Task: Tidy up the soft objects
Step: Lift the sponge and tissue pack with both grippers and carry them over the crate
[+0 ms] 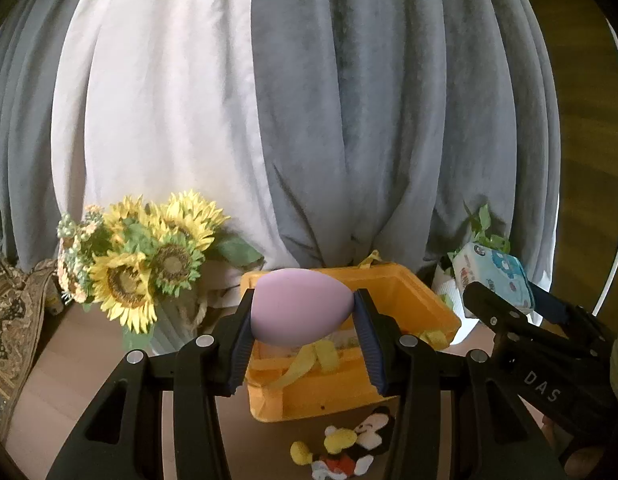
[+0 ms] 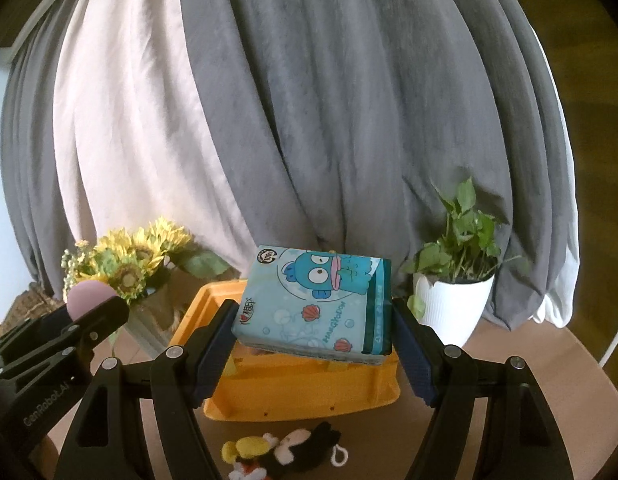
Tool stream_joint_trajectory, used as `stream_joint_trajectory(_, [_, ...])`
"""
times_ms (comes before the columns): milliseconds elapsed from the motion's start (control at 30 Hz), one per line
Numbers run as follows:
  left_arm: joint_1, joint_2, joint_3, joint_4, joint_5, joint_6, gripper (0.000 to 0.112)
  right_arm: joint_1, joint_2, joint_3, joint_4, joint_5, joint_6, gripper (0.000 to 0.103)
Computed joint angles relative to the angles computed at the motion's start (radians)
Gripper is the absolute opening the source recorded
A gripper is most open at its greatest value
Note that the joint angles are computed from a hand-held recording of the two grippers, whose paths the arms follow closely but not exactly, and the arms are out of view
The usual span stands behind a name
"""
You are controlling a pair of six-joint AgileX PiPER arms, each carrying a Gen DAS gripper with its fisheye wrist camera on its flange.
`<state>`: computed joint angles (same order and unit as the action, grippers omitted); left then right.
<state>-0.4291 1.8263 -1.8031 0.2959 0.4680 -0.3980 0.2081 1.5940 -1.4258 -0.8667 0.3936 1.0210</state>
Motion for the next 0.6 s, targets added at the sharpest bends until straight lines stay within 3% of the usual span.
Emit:
stream_joint_trajectory(400, [0.001, 0.141, -0.209, -0.051, 0.046, 0.061, 0.047, -0.047, 0.092, -0.122, 0.106, -0.021, -0.122, 0.075])
stream_joint_trajectory(600, [0.022, 0.263, -0.398, -0.124, 0.130, 0.144, 0.047, -0.073, 0.163, -0.209, 0.193, -0.022, -0.220, 0.075])
